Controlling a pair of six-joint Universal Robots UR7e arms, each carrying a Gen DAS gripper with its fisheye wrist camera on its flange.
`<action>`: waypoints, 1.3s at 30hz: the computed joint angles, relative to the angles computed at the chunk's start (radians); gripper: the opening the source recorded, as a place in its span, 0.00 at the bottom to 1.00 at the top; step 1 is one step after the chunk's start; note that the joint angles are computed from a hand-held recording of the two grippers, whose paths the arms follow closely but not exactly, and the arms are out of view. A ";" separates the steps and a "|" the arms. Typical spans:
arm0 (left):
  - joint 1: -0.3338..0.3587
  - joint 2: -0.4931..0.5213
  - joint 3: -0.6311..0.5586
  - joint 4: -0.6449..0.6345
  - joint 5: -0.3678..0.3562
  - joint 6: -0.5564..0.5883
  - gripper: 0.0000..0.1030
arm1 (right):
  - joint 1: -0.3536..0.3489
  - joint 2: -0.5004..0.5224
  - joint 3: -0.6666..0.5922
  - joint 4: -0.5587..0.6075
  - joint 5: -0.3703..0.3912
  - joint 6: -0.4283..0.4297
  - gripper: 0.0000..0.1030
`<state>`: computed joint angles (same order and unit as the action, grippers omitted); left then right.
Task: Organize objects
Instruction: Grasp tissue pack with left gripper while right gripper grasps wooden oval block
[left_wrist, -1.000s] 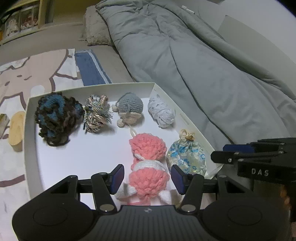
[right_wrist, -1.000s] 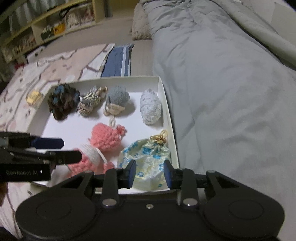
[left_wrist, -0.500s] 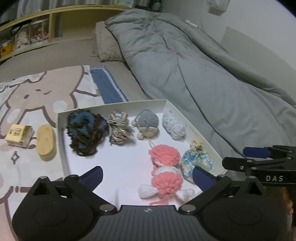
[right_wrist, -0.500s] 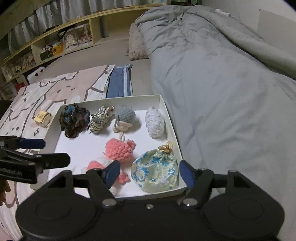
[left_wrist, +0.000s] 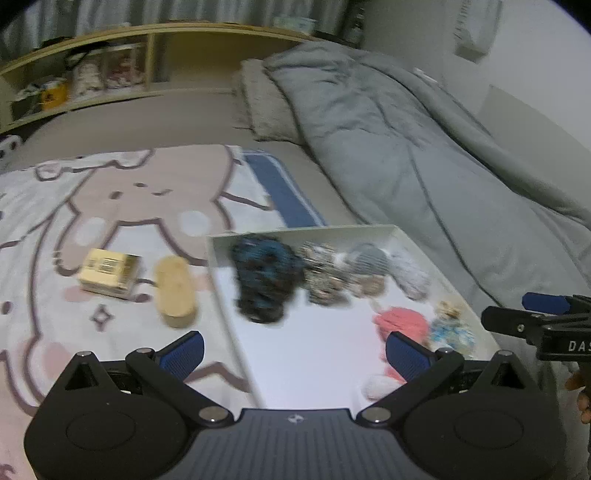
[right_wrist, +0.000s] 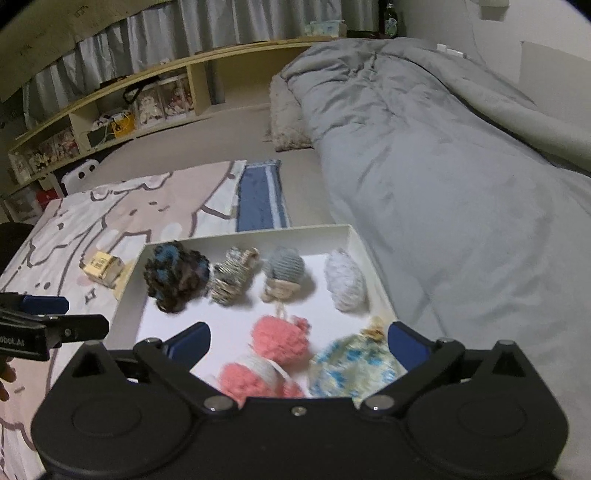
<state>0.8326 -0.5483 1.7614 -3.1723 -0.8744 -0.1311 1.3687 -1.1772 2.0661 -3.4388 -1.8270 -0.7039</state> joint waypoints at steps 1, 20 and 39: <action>0.005 -0.009 0.007 -0.006 0.009 0.003 1.00 | 0.008 0.012 -0.006 -0.001 0.003 0.006 1.00; 0.128 -0.144 0.072 -0.104 0.115 0.106 1.00 | 0.158 0.277 -0.160 -0.030 0.008 0.094 1.00; 0.261 -0.105 -0.036 -0.179 0.034 0.301 0.96 | 0.216 0.483 -0.284 -0.154 0.010 0.023 0.80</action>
<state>1.0940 -0.6534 1.7258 -3.3510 -0.8402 0.1698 1.5844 -0.6938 1.7819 -3.5925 -1.8165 -0.6813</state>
